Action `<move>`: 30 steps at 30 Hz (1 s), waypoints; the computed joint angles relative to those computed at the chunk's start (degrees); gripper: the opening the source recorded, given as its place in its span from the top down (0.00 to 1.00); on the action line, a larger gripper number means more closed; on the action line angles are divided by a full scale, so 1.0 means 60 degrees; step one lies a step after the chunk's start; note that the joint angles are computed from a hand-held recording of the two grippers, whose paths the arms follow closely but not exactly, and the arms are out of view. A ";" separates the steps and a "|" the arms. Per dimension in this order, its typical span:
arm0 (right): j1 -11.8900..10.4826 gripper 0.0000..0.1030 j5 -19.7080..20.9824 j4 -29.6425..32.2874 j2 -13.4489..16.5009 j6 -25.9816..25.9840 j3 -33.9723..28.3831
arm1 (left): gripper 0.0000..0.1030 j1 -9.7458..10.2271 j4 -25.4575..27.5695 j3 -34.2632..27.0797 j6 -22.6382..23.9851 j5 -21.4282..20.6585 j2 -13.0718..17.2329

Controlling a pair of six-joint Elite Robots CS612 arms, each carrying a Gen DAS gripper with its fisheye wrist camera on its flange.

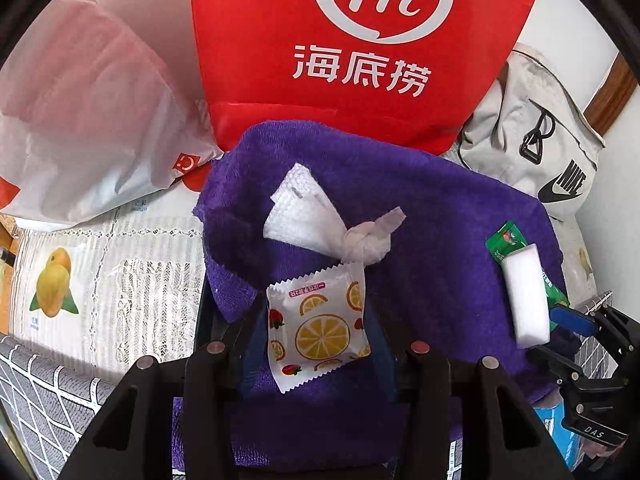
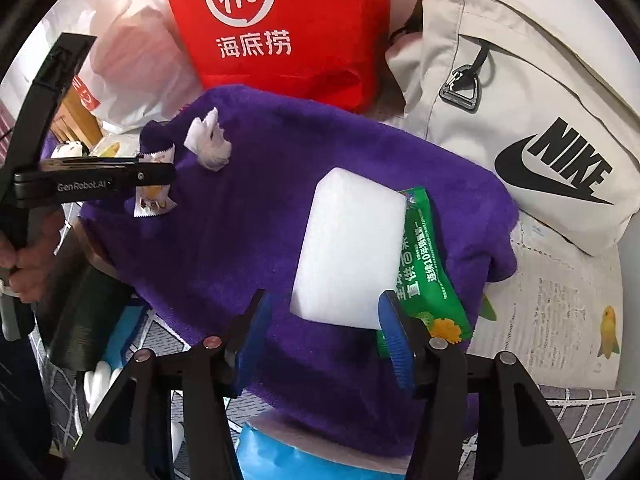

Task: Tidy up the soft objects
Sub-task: 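Carry the orange-print packet with the left tool while the right tool sets the foam block on the towel, then lower the orange-print packet onto the towel and open the left tool while the right tool withdraws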

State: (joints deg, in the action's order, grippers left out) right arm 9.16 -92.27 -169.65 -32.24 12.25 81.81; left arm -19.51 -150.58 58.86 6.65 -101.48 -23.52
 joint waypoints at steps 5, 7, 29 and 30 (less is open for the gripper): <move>0.0045 0.46 -0.0053 0.0002 -0.0025 -0.0104 -0.0009 | 0.55 -0.0013 0.0009 0.0042 0.0040 0.0043 -0.0029; 0.0058 0.46 -0.0074 -0.0100 -0.0062 -0.0109 0.0040 | 0.50 -0.0032 0.0040 0.0071 0.0072 0.0113 -0.0054; 0.0529 0.46 -0.1218 -0.2171 -0.1267 0.0947 0.1831 | 0.43 0.0052 -0.2597 0.3415 0.0373 0.0115 -0.2081; 0.0591 0.46 -0.1260 -0.2312 -0.1332 0.1011 0.1965 | 0.43 0.0071 -0.2815 0.3684 0.0394 0.0061 -0.2232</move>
State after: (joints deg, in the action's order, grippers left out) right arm 12.71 -99.83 -183.53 -40.23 18.31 93.60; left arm -19.09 -167.47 80.96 9.02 -101.11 -36.91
